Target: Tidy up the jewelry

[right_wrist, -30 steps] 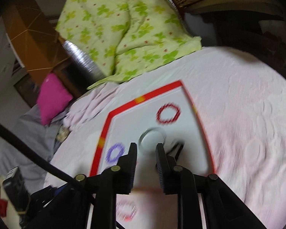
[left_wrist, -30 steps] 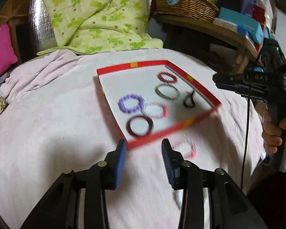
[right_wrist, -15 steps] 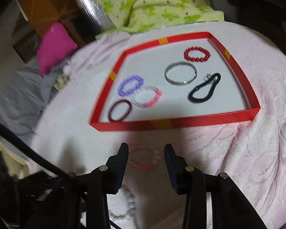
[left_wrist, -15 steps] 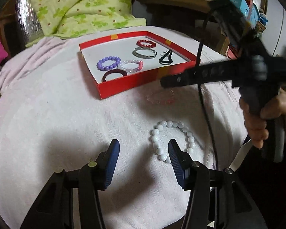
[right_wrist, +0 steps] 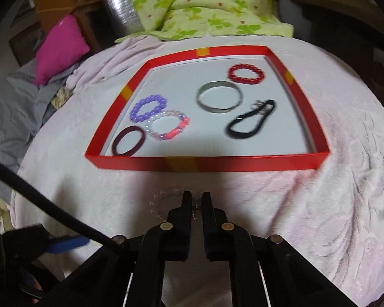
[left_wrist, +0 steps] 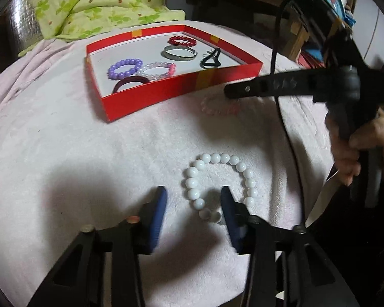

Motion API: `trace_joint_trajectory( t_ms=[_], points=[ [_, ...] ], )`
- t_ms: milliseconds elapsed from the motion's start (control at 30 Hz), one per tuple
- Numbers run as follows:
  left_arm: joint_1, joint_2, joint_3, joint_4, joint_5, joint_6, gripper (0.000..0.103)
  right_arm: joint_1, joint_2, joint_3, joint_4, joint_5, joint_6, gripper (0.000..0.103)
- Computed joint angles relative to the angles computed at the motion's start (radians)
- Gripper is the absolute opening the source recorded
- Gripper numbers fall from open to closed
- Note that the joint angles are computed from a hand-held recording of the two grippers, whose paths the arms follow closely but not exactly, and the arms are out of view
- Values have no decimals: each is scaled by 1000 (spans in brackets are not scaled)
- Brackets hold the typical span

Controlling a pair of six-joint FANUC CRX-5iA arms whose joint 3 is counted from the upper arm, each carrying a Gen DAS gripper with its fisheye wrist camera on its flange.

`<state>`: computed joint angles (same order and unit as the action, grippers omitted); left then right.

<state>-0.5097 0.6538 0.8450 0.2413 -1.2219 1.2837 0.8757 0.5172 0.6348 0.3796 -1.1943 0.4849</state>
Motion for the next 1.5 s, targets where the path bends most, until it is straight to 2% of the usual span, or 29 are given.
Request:
trace_joint_trajectory(
  t_ms=[33, 67, 100, 300, 433, 567, 767, 1133, 1300, 1500],
  points=[
    [-2, -1, -1, -4, 4, -3, 30, -4, -12, -15, -3, 7, -11, 8],
    [-3, 0, -1, -5, 10, -6, 18, -10, -38, -54, -8, 31, -34, 8],
    [-2, -1, -5, -3, 15, -3, 13, -16, -61, -86, -15, 55, -51, 8],
    [-5, -2, 0, -11, 36, 6, 9, -36, -175, -246, -36, 207, -133, 8],
    [9, -20, -24, 39, 76, -9, 9, -43, -207, -290, -31, 311, -164, 8],
    [27, -52, -74, 100, 133, -29, 9, -41, -249, -357, 18, 408, -213, 8],
    [39, -89, -116, 120, 197, -28, 9, -38, -288, -432, 104, 528, -295, 8],
    [52, -118, -156, 174, 303, -36, 9, -38, -293, -474, 250, 594, -457, 8],
    [52, -96, -124, 185, 305, -43, 9, -44, -285, -483, 316, 621, -550, 8],
    [46, -59, -58, 168, 286, -24, 9, -46, -258, -449, 294, 619, -549, 8]
  ],
)
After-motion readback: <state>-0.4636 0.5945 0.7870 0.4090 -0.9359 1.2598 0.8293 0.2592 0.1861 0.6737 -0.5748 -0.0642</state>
